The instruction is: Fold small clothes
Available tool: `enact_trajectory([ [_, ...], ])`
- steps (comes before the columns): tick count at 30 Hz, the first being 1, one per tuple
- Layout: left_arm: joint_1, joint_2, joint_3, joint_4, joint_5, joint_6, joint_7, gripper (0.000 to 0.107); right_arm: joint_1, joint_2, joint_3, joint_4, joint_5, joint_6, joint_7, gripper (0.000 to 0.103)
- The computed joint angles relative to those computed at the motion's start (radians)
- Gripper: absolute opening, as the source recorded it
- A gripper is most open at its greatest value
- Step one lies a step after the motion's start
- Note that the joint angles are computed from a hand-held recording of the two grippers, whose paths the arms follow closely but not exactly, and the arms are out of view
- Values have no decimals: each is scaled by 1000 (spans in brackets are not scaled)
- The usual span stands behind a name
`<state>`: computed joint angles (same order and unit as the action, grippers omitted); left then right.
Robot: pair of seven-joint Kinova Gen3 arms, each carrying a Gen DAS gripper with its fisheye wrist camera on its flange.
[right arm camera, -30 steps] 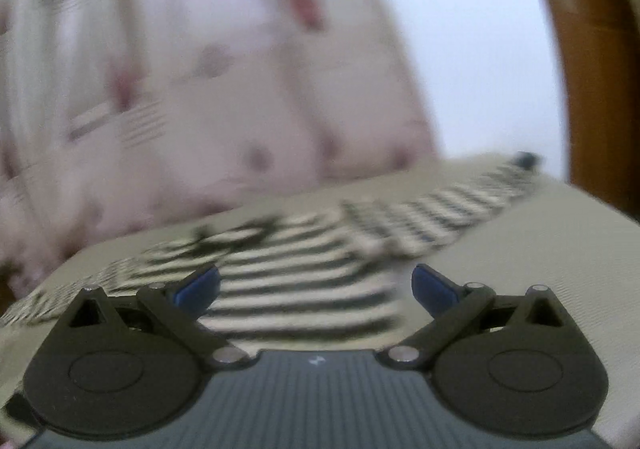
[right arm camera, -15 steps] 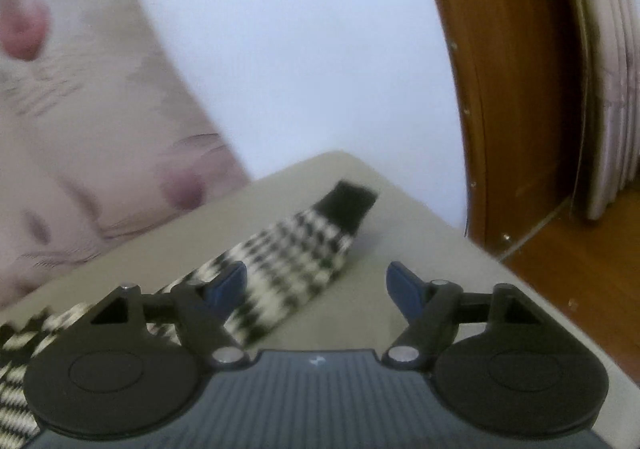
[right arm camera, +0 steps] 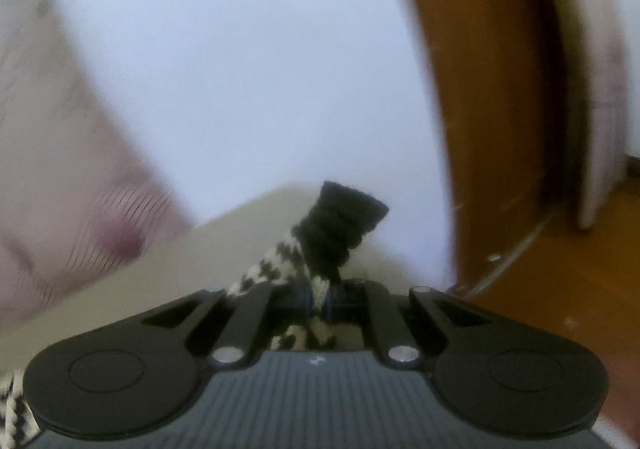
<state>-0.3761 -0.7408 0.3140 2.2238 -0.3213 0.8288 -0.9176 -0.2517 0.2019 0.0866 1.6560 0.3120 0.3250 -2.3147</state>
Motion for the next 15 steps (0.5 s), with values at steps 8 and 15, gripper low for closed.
enact_trajectory([
  [8, -14, -4, 18, -3, -4, 8, 4, 103, 128, -59, -70, 55, 137, 130, -161, 7],
  [15, -18, -7, 19, -3, -6, 14, 7, 103, -3, -147, 51, 137, 148, 239, -349, 11],
])
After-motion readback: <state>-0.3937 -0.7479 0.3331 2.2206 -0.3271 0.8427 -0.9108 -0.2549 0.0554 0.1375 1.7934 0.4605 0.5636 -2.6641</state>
